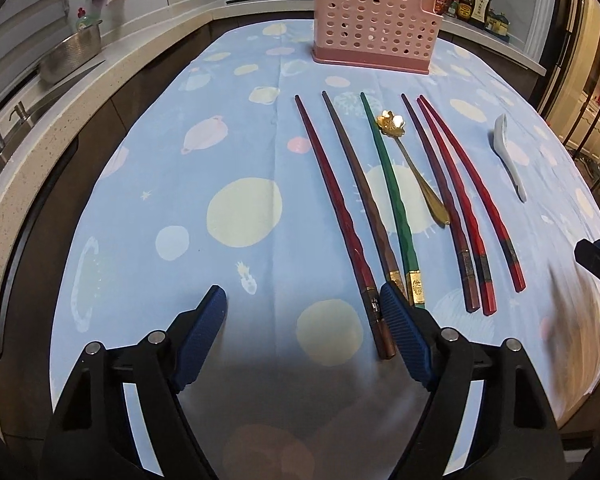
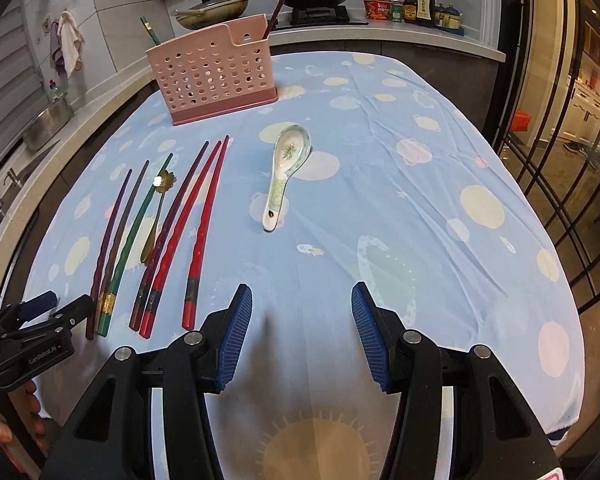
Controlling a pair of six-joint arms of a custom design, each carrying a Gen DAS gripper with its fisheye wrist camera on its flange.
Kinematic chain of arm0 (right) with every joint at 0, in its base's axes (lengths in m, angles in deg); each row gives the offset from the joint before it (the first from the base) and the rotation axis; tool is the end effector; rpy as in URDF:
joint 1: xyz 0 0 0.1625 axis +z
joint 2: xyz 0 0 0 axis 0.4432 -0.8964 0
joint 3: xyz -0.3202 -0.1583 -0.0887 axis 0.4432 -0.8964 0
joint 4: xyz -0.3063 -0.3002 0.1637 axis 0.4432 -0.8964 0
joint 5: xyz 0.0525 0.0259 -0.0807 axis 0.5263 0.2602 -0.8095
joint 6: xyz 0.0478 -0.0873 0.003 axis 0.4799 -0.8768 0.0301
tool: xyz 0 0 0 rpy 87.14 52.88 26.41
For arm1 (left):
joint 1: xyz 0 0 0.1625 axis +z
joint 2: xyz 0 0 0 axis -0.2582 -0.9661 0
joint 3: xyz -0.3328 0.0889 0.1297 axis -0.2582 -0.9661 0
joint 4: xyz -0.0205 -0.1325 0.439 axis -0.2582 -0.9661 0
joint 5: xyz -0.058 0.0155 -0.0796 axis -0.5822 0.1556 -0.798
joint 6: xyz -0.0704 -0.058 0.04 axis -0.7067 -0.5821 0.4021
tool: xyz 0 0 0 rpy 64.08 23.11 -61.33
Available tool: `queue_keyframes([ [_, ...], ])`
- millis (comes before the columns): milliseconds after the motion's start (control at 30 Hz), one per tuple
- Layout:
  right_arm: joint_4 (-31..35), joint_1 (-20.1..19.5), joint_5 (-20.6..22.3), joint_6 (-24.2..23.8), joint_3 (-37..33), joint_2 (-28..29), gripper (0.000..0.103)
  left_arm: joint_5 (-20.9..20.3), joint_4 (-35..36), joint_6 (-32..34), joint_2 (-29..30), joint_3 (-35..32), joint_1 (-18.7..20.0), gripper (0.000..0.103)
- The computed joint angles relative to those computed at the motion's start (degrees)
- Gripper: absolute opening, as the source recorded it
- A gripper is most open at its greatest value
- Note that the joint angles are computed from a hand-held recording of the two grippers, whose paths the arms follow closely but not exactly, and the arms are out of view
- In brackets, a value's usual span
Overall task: Organize utensils
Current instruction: 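Grasp a dark red chopstick with the left tool while the right tool grasps the white spoon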
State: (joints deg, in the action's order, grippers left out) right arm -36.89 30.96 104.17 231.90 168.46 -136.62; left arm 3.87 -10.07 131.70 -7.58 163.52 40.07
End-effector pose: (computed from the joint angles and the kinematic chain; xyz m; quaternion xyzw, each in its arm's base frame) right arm -0.0482 -0.2859 0.2606 -0.0165 -0.8670 0.3543 0.3501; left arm -0.2753 -0.3531 -0.0937 0.2237 0.8881 -0.2155 0.3387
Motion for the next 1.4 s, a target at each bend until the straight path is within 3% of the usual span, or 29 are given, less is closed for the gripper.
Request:
queue_keyframes([
  [200, -1.81, 2.08, 1.46, 0.44, -1.86, 4.05, 0.049, 0.22, 0.14, 0.72, 1.12, -0.89, 0.29, 0.071],
  [567, -3.41, 3.62, 2.79, 0.52, -4.14, 8.84, 0.041, -0.31, 0.61, 1.5, -0.06, -0.54, 0.95, 0.018],
  [633, -3.65, 3.73, 2.86, 0.6, -4.61, 9.45, 0.041, -0.48, 0.9, 1.6, -0.13, -0.61, 1.26, 0.014],
  [833, -4.8, 4.64, 3.89, 0.57, -7.09, 12.94, 0.034, -0.41, 0.91, 2.24, -0.22, -1.02, 1.89, 0.009],
  [1100, -5.51, 5.84, 4.66, 1.95, -11.2, 19.02, 0.033, -0.18, 1.17, 2.54, -0.15, -1.58, 2.32, 0.009],
  [1300, -7.05, 6.17, 5.57, 1.31, -12.47, 21.59, 0.023, -0.09, 0.99, 2.64, -0.18, -1.68, 2.49, 0.009],
  [1400, -7.45, 6.18, 5.58, 0.66, -12.36, 21.55, 0.011, -0.15, 1.0, 2.69, -0.15, -1.68, 2.48, 0.009],
])
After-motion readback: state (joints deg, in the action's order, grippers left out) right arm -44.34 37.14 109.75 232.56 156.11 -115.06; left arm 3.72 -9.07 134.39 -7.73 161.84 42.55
